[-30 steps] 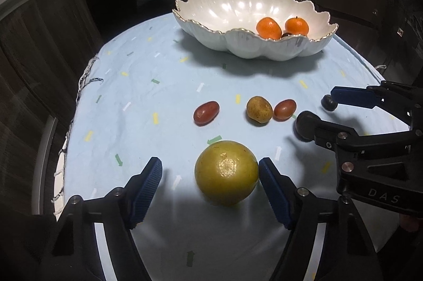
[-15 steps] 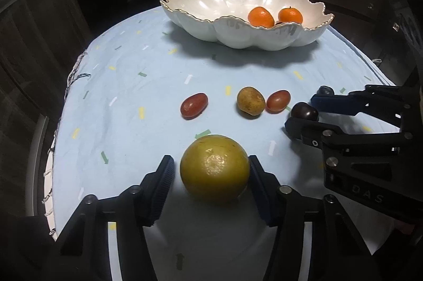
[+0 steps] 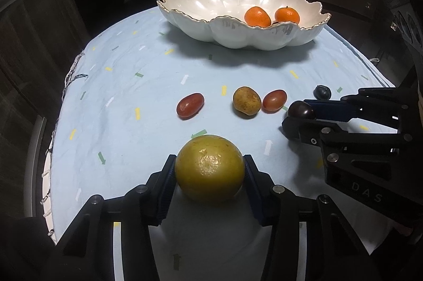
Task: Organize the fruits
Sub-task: 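Lift the green fruit and plum and carry them over the white bowl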
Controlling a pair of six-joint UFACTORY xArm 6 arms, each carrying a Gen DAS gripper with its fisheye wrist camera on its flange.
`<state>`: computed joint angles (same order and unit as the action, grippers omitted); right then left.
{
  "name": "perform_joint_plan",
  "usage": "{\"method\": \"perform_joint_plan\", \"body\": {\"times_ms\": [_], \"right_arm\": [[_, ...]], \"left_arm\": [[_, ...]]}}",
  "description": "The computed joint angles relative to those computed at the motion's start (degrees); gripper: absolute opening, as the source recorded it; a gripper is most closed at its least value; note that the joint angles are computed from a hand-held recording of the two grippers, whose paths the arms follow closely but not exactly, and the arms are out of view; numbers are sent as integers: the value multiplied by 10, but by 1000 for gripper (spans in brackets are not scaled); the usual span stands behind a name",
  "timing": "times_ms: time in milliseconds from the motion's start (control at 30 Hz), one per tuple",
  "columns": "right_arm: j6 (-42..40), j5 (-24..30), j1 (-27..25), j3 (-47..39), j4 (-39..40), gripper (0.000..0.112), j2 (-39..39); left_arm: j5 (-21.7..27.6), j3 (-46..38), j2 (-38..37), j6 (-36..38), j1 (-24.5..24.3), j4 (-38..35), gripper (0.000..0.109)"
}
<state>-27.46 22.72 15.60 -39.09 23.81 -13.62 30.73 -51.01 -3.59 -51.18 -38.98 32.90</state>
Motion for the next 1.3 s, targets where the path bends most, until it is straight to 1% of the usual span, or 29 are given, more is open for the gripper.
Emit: {"method": "perform_joint_plan", "body": {"times_ms": [267,467,667,967,1300], "right_arm": [[2,0,-1,-2,1,28,-9],[8,-1,-5,-3,-2,28,-17],[21,2,-9,-6,-9,28,-24],[45,0,-16,-13,-28,28,-32],[65,-2,-37,-40,-44,28,-25]], "left_arm": [[6,0,-3,-12,1,-2,48],[16,-7,-8,-23,-4,15,48],[22,-14,-12,-22,-2,4,48],[34,-35,-7,-28,-2,4,48],[39,-75,13,-23,1,2,48]]}}
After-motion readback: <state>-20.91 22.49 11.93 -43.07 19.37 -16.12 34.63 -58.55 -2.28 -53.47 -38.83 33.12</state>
